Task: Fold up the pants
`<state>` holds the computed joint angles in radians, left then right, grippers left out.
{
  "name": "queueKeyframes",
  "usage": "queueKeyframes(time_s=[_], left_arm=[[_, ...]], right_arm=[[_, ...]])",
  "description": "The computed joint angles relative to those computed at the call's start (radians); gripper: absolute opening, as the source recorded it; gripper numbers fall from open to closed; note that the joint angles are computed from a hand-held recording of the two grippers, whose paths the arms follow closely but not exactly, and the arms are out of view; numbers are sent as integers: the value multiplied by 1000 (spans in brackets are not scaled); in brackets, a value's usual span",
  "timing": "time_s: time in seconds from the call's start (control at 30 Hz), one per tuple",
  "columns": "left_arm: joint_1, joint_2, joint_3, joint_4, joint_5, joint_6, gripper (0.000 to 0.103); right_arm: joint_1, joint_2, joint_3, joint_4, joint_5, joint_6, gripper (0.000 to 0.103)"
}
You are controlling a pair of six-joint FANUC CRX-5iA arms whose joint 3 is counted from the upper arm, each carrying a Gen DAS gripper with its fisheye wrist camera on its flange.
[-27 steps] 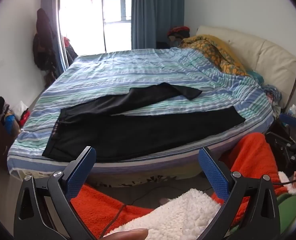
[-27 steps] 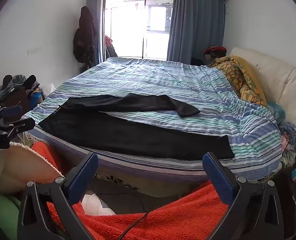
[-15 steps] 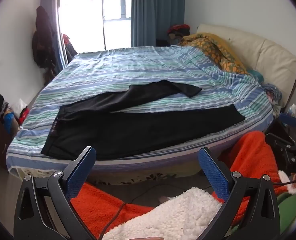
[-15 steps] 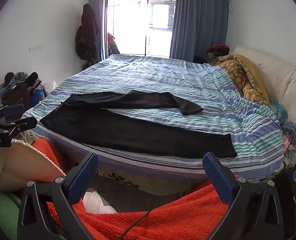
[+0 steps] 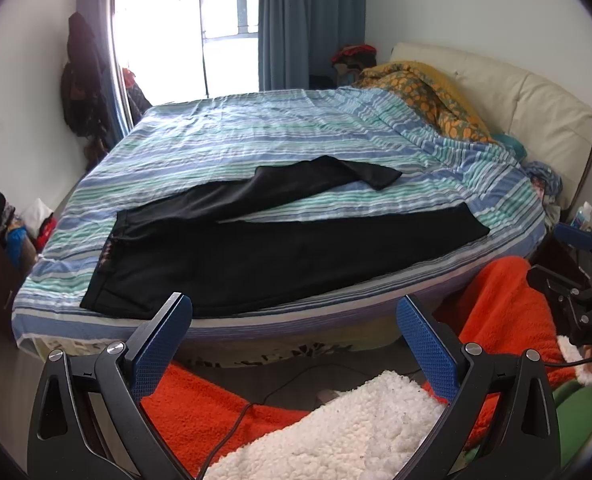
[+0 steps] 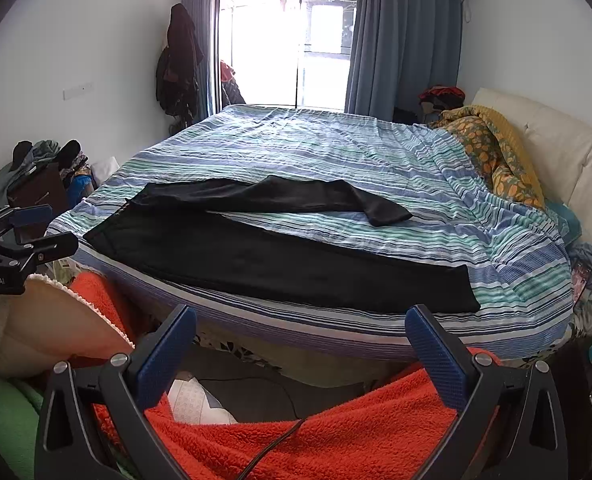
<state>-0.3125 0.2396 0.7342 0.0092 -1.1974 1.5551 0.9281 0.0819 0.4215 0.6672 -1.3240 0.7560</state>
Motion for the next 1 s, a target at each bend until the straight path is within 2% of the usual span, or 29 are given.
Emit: queueKeyframes(time_s=[0.87,1.0], left_arm=[[-3,21,39,7,-25,-13,102],[0,29,96,-3,3,-26,102]], right_arm=[[-9,5,13,-20,2,8,103],[-17,7,39,37,36,-43,103]])
